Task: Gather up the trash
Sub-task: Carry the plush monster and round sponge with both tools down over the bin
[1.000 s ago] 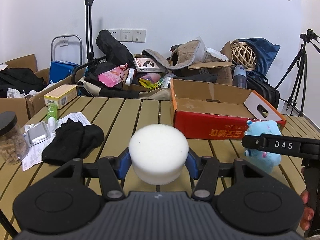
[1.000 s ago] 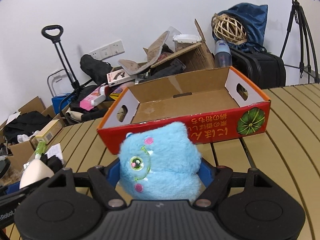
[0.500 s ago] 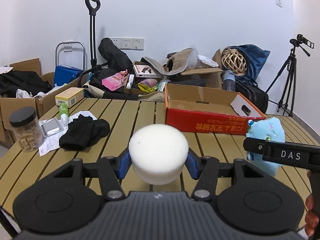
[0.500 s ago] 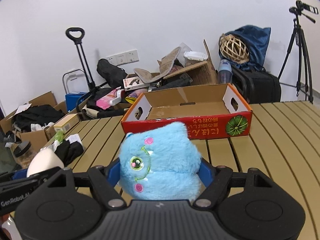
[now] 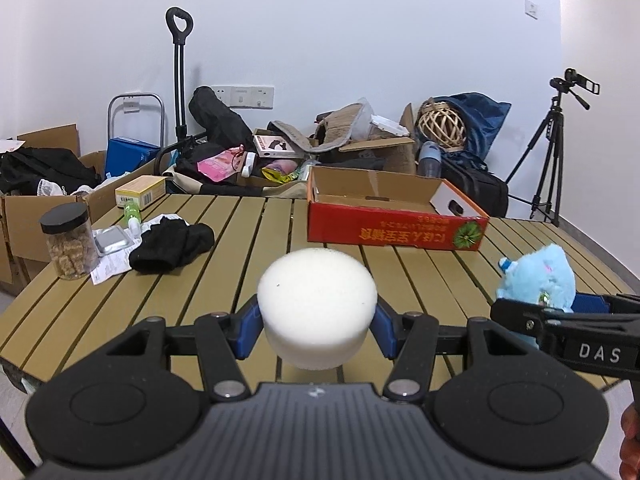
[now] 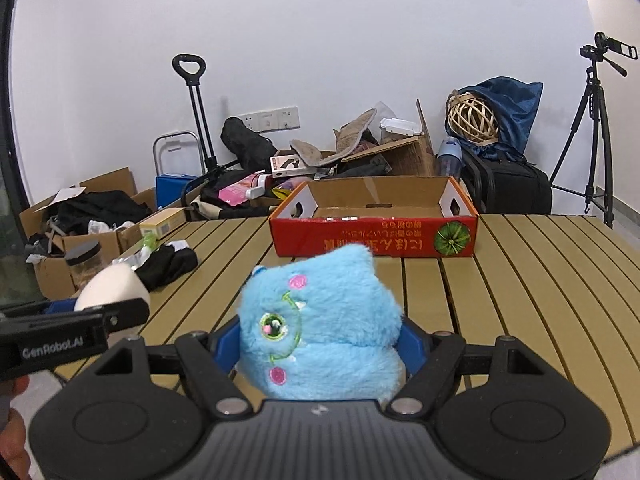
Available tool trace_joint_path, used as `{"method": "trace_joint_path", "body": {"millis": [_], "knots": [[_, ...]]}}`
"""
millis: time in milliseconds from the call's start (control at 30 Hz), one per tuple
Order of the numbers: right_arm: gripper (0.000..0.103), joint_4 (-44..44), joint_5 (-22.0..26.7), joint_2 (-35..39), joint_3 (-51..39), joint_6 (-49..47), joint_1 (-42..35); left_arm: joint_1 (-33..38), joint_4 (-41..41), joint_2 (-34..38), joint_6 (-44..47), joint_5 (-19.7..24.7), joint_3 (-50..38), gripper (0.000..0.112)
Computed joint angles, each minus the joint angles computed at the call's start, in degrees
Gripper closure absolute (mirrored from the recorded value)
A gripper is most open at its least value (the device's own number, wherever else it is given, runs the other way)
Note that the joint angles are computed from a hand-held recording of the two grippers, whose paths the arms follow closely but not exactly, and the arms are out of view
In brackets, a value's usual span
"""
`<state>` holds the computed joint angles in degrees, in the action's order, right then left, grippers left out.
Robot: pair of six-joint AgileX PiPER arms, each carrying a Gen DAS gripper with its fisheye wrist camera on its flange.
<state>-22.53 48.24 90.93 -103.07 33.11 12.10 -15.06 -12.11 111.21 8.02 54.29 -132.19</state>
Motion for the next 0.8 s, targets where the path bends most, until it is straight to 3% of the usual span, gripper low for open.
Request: {"method": "trace_joint_path", "body": {"millis": [367,800], "knots": [[0.027,-8.1,-0.4,-14.2,18.8,9.4,7.2,0.1,-5.8,-16.7,6.7,-10.4,28.9,0.055],[0.028,-11.5,2.6,-23.3,35.0,17.8,14.7,1.3,-11.4,-26.7,13.9,-13.3,48.7,0.055]]}}
